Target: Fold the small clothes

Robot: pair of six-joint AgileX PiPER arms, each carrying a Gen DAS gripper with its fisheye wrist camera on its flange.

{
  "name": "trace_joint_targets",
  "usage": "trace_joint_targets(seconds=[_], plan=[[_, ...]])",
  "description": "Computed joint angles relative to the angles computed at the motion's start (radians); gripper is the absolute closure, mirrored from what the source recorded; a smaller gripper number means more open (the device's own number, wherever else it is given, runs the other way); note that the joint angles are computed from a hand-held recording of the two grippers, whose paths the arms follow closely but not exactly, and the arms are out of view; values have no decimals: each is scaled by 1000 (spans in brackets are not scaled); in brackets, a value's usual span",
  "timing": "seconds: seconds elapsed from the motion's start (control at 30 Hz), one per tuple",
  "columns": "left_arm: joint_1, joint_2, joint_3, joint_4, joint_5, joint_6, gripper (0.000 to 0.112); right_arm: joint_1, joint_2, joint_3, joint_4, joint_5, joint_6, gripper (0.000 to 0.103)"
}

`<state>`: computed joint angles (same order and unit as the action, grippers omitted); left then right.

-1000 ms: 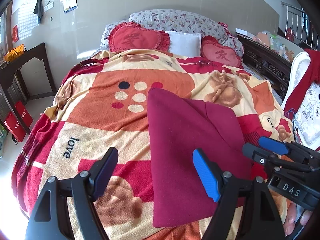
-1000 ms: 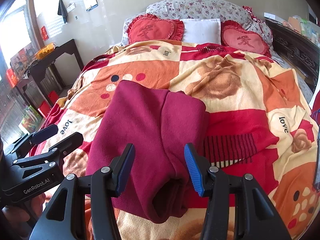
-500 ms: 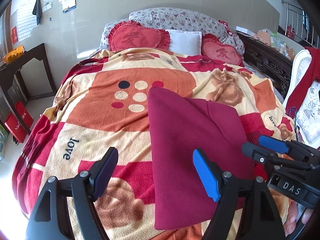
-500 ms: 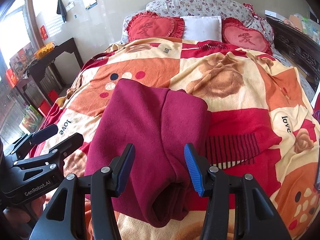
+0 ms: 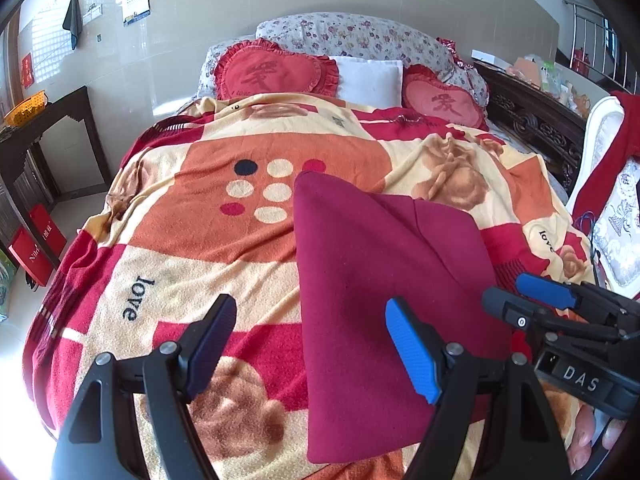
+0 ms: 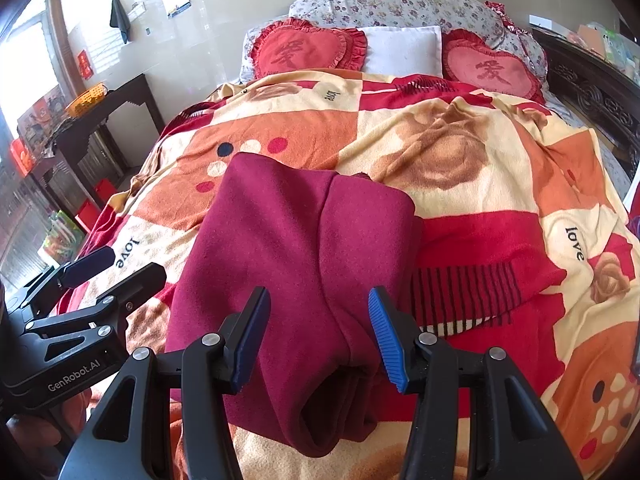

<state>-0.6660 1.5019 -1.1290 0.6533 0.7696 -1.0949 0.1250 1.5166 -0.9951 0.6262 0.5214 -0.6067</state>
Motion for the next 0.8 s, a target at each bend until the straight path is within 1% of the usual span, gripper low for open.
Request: trace_joint_targets(seconds=[0.8], plan=[[8, 4, 1, -9, -6, 7, 32, 7, 17, 0, 5, -2, -1, 69]])
